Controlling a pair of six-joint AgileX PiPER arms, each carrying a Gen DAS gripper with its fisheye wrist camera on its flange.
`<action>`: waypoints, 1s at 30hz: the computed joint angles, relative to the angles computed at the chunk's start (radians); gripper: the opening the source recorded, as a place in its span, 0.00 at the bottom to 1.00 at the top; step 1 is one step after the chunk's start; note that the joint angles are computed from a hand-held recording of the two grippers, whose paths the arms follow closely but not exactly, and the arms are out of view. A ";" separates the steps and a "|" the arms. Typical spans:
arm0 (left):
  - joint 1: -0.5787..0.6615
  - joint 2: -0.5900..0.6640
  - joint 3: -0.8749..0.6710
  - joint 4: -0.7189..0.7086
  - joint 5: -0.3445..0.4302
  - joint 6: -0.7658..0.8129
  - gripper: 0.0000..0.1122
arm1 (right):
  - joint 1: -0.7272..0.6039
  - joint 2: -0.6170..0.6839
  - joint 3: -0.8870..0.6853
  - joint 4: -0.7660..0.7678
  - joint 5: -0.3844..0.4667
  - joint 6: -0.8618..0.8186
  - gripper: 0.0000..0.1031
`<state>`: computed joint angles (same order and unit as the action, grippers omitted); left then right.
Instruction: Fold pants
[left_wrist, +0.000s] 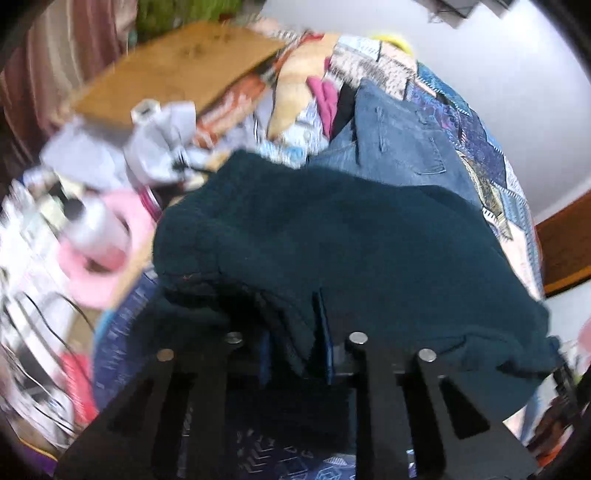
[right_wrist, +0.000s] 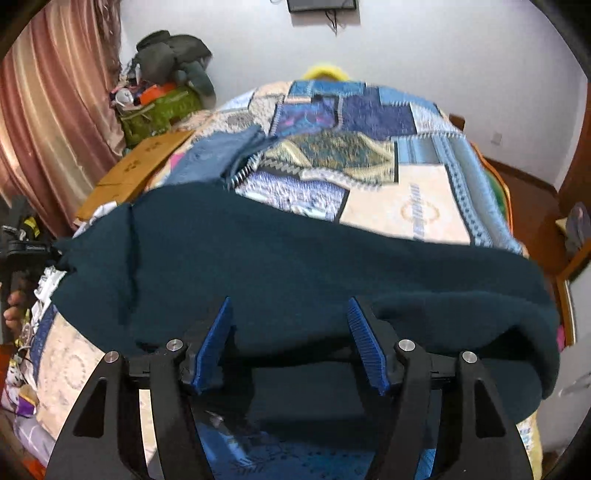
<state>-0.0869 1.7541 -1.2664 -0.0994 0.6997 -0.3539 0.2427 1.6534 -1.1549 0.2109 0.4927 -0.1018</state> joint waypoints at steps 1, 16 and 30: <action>-0.027 -0.029 0.014 0.086 -0.012 -0.055 0.16 | 0.000 0.000 0.004 0.002 0.001 -0.001 0.59; -0.045 -0.162 0.250 0.243 -0.075 -0.126 0.19 | -0.020 -0.038 0.046 0.081 0.009 -0.024 0.59; -0.140 -0.266 0.203 0.474 0.053 -0.326 0.58 | -0.221 -0.256 0.202 0.004 0.031 0.073 0.61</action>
